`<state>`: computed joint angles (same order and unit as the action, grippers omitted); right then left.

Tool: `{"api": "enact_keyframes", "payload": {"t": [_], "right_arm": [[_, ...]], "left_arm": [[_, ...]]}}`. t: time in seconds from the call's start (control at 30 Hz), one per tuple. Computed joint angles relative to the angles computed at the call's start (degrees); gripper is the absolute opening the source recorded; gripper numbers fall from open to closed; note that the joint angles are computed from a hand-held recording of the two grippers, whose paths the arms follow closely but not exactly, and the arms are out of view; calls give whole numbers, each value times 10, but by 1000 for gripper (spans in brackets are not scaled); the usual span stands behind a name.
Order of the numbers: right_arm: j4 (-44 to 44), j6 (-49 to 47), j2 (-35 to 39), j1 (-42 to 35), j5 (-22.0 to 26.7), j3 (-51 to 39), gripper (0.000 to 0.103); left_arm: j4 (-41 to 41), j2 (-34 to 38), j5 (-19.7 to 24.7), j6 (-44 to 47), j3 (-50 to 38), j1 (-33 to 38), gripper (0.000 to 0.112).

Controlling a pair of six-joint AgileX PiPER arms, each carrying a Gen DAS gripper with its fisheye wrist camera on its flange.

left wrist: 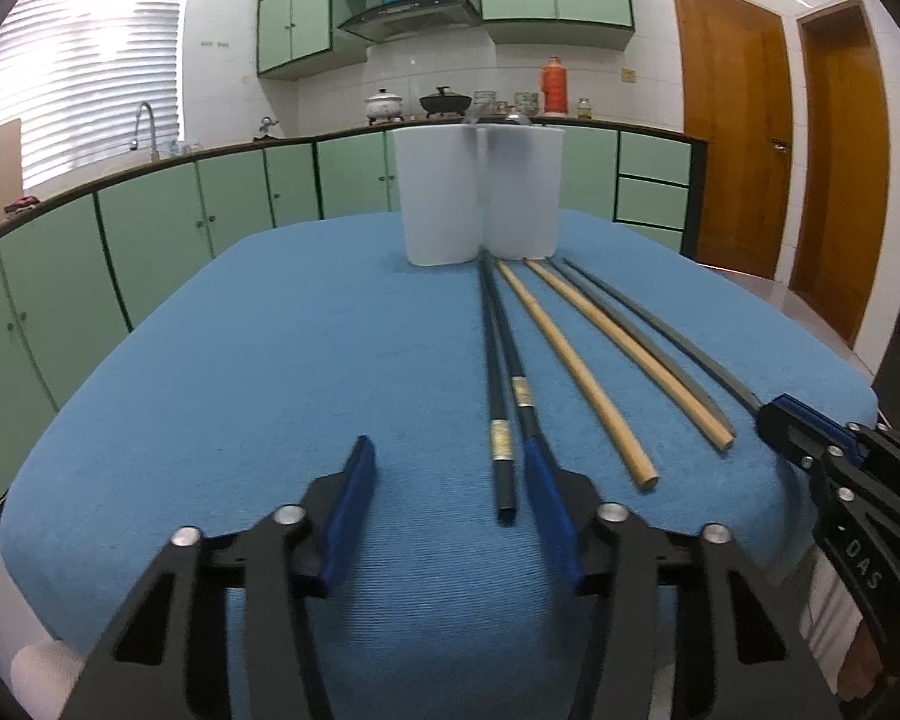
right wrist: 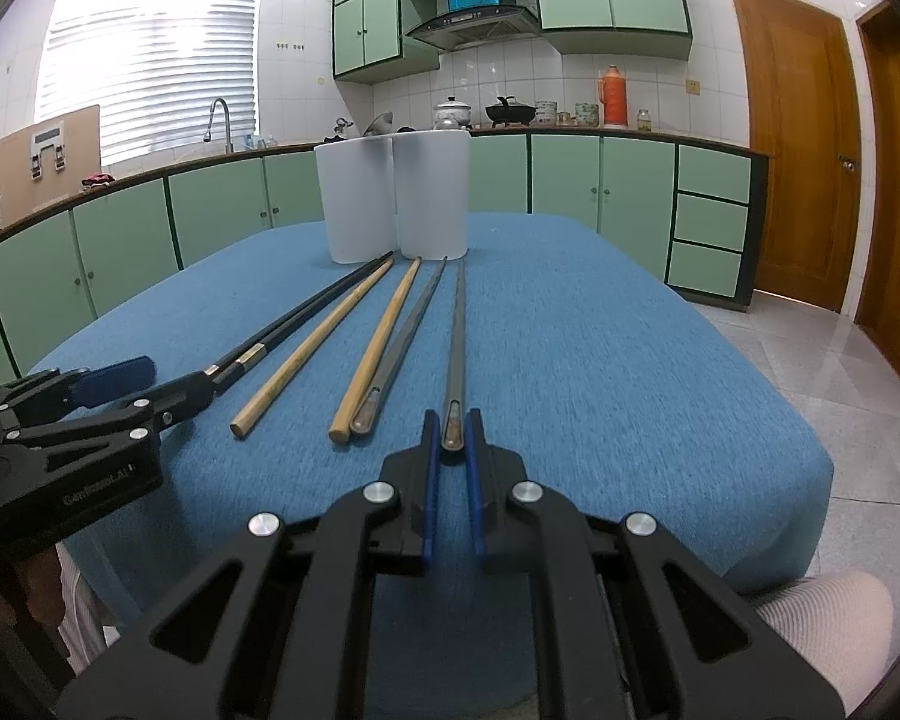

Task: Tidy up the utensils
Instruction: 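Close the left tool on the black chopsticks with gold bands, then lift the black chopsticks with the left tool while the right tool lifts the metal chopstick into the holder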

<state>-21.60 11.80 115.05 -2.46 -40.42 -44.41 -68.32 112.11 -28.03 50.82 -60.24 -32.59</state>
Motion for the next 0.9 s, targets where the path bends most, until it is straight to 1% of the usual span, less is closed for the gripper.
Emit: {"api": "enact_keyframes", "payload": {"t": [0.07, 0.1, 0.13, 0.17, 0.23, 0.37, 0.57, 0.67, 0.77, 0.9], "right_arm": [[0, 0, 1, 0, -2, -1, 8], [1, -1, 2, 0, -3, -2, 8], [1, -2, 3, 0, -3, -2, 8], [0, -3, 3, -1, -2, -4, 8], [-1, -3, 2, -1, 0, -4, 7], [-28, 24, -5, -12, 7, -5, 7], [-54, 29, -36, -26, 3, 4, 7], [-92, 56, -58, -39, 10, 0, 7], [-152, 113, -83, -56, 21, -15, 7], [-203, 159, -113, -70, 34, -39, 7]], "left_arm": [[20, 0, 6, -17, 2, -1, 30], [28, 0, 8, -23, 3, -2, 27], [35, 0, 12, -28, 3, -3, 15], [40, 0, 17, -33, 2, -3, 7], [38, 1, 14, -36, 0, -5, 7], [61, -13, 22, -67, 12, 1, 7], [73, -55, -11, -80, 41, -5, 7], [71, -78, -22, -69, 46, -4, 7], [51, -101, -32, -33, 40, -5, 7], [36, -128, -43, 9, 26, -5, 7]]}}
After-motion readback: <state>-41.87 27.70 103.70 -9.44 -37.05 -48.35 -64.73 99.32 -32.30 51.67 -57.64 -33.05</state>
